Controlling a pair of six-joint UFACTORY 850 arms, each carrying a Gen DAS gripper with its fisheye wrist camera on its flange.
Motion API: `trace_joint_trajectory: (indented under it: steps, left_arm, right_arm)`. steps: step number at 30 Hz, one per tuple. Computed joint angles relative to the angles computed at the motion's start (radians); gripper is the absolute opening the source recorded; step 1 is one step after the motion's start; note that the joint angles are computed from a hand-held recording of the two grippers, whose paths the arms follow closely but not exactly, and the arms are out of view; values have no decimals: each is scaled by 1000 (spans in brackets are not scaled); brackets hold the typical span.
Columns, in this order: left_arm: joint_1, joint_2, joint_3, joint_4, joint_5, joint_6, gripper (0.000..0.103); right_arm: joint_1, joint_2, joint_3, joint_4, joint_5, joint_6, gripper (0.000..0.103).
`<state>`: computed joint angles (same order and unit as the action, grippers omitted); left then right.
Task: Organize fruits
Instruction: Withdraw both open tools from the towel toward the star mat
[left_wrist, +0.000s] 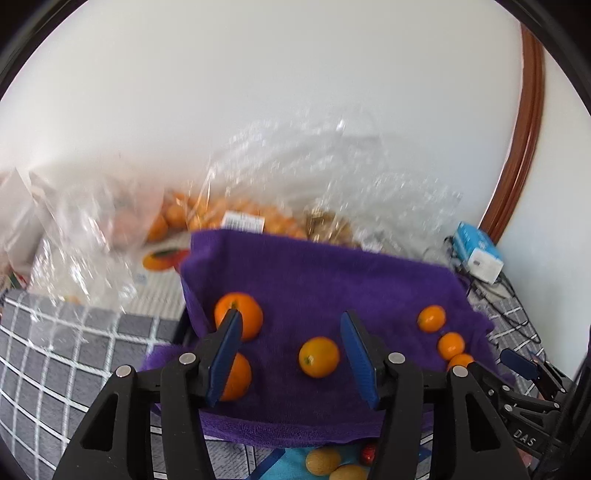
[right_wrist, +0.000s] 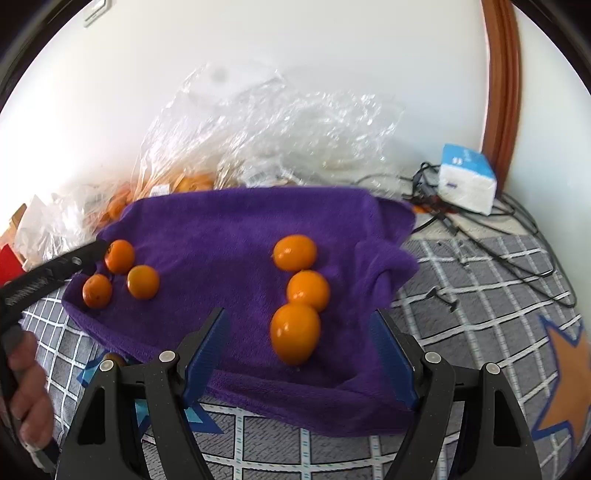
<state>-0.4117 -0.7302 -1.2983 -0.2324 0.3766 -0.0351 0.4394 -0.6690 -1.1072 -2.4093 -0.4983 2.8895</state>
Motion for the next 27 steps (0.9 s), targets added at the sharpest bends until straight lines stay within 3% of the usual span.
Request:
trace_joint_trajectory:
  steps: [4, 7, 10, 15, 20, 27]
  left_arm:
    - [-6, 79, 88, -5, 79, 7, 64]
    - [-3, 117, 144, -1, 80, 4, 64]
    - [1, 147, 207, -54, 93, 63, 64]
    - [25, 178, 304, -56, 108, 62, 66]
    - [52, 174, 365, -173, 131, 187, 67]
    - [104, 152, 384, -110, 103, 46, 67]
  right_arm:
    - [18, 81, 57, 36, 5, -35, 78]
    - [62, 130, 103, 158, -49, -184, 78]
    - [99, 153, 137, 193, -70, -213, 78]
    - [145, 142, 159, 182, -71, -168, 78]
    - [180, 114, 146, 204, -55, -193, 78]
    - [193, 95, 133, 154, -38, -118, 78]
